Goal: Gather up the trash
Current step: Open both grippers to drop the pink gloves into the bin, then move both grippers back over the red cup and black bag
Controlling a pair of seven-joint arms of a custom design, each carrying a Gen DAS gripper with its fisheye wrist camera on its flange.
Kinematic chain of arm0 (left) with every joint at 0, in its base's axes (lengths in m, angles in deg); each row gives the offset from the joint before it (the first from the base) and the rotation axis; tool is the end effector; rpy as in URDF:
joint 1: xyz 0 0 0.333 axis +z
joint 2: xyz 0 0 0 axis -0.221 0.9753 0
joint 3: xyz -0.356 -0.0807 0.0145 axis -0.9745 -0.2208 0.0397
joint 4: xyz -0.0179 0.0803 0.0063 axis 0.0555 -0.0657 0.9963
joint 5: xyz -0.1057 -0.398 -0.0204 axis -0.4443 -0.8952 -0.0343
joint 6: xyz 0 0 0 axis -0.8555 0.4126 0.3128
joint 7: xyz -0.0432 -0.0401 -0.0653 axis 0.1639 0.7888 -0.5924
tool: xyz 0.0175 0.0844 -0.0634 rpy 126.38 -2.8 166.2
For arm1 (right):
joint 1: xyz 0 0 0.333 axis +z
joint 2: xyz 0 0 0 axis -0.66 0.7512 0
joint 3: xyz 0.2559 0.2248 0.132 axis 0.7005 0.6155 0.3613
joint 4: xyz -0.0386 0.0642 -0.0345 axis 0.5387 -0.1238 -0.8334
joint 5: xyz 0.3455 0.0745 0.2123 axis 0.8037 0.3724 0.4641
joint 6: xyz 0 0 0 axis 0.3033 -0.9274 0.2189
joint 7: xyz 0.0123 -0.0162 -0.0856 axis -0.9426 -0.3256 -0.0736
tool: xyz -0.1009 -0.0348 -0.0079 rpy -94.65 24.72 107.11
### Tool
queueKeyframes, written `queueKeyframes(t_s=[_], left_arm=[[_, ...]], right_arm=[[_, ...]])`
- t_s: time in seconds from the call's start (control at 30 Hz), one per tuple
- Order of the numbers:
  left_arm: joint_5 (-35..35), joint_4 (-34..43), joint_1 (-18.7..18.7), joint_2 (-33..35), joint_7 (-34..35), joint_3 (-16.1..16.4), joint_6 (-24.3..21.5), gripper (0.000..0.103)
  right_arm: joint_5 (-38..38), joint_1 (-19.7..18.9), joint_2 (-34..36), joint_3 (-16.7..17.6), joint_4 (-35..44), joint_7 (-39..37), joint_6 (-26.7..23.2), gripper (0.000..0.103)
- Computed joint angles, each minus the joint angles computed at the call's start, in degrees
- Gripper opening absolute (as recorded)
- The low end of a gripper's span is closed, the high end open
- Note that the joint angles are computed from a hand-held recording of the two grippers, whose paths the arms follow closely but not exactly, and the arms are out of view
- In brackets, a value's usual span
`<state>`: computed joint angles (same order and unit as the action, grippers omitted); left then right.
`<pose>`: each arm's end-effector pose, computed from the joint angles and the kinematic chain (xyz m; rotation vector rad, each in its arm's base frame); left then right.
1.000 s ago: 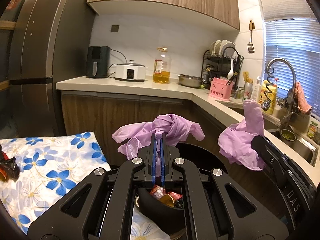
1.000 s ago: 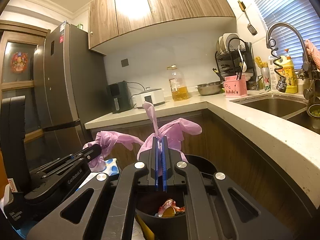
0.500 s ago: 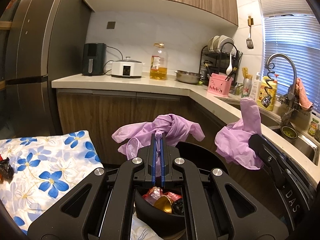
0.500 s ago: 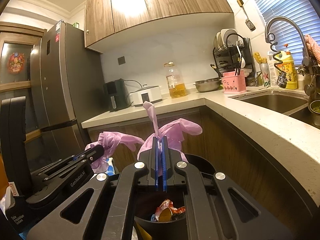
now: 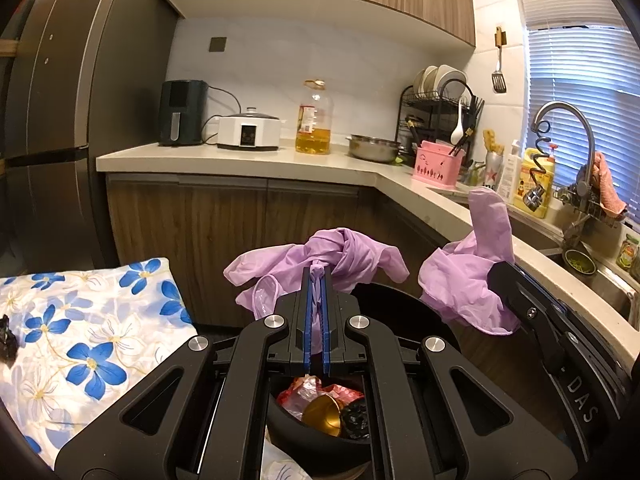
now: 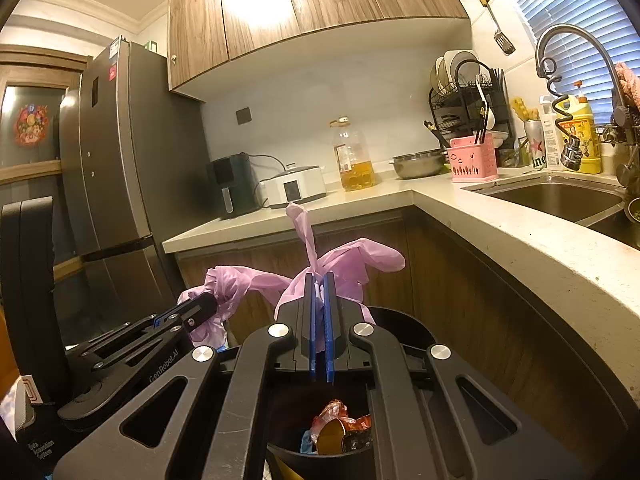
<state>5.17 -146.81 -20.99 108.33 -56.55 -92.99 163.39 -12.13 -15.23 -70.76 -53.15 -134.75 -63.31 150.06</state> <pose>0.6146 -0.2837 0.5362 -1.0638 2.0112 -1.5089 0.4956 0.3221 0.5380 -0.9297 1.6679 -1.1843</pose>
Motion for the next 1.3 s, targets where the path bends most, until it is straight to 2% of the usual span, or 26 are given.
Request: queueKeyframes(t_s=[0.17, 0.23, 0.27, 0.3, 0.33, 0.4, 0.47, 0.53, 0.6, 0.63, 0.7, 0.87, 1.0, 1.1, 1.2, 1.3], left_arm=[[3.41, 2.23, -0.77, 1.32, -3.55, 0.69, 0.25, 0.003], [5.37, 3.65, -1.28, 2.13, -6.09, 1.46, 1.05, 0.003], [7.21, 4.76, -1.8, 2.66, -8.21, 2.08, 1.47, 0.005], [11.68, 7.03, -3.06, 3.44, -13.03, 3.52, 2.01, 0.011], [13.59, 8.29, -4.15, 3.97, -15.39, 4.86, 2.34, 0.015], [14.19, 8.82, -5.67, 4.3, -16.66, 6.75, 2.25, 0.045], [14.44, 9.51, -6.68, 4.96, -18.1, 8.46, 3.73, 0.057], [12.92, 8.58, -7.01, 4.71, -17.02, 9.11, 3.37, 0.062], [12.2, 7.43, -7.02, 4.12, -16.67, 9.34, 2.39, 0.073], [11.71, 6.97, -6.78, 3.9, -16.48, 9.26, 2.31, 0.075], [8.06, 4.42, -5.52, 2.83, -12.98, 8.24, 1.87, 0.08], [-4.92, -4.18, -3.29, -1.15, 1.76, 6.25, -1.1, 0.088], [-19.75, -11.95, -5.74, -4.53, 16.05, 9.66, -1.28, 0.091], [-27.19, -16.03, -6.54, -6.32, 22.48, 11.42, -0.79, 0.092], [-29.99, -18.22, -4.86, -7.52, 24.56, 10.88, -0.99, 0.092], [-35.77, -21.63, -4.54, -9.06, 29.32, 11.88, -0.35, 0.092]], right_arm=[[-0.34, -0.38, 0.1, -0.39, -0.1, 0.47, 0.9, 0.006], [-0.32, -0.49, 0.0, -0.43, -0.24, 0.58, 0.78, 0.019], [-0.31, -0.47, -0.12, -0.35, -0.39, 0.92, 0.13, 0.032], [-0.54, -0.48, -0.31, -0.31, -0.72, 1.66, -0.1, 0.038], [-0.54, -0.5, -0.52, -0.28, -0.97, 2.17, -0.33, 0.038], [0.14, -0.48, -0.98, -0.05, -1.46, 2.13, -1.65, 0.041], [0.75, -0.44, -1.27, 0.19, -1.86, 2.12, -2.81, 0.046], [1.1, -0.51, -1.71, 0.27, -2.31, 2.45, -2.9, 0.048], [1.51, -0.52, -1.79, 0.47, -2.35, 2.04, -3.12, 0.054], [1.54, -0.49, -1.8, 0.56, -2.36, 1.87, -3.23, 0.054], [1.86, -0.42, -1.82, 0.7, -2.32, 1.35, -3.45, 0.058], [1.85, -0.13, -2.2, 1.14, -2.49, 1.33, -4.2, 0.068], [1.69, 0.51, -2.19, 1.78, -2.5, 1.14, -5.71, 0.073], [1.57, 1.05, -1.96, 2.05, -2.34, 1.29, -6.35, 0.073], [1.43, 1.6, -1.45, 2.2, -1.86, 1.41, -6.2, 0.073], [1.3, 2.41, -0.47, 2.46, -0.88, 0.78, -6.82, 0.073]])
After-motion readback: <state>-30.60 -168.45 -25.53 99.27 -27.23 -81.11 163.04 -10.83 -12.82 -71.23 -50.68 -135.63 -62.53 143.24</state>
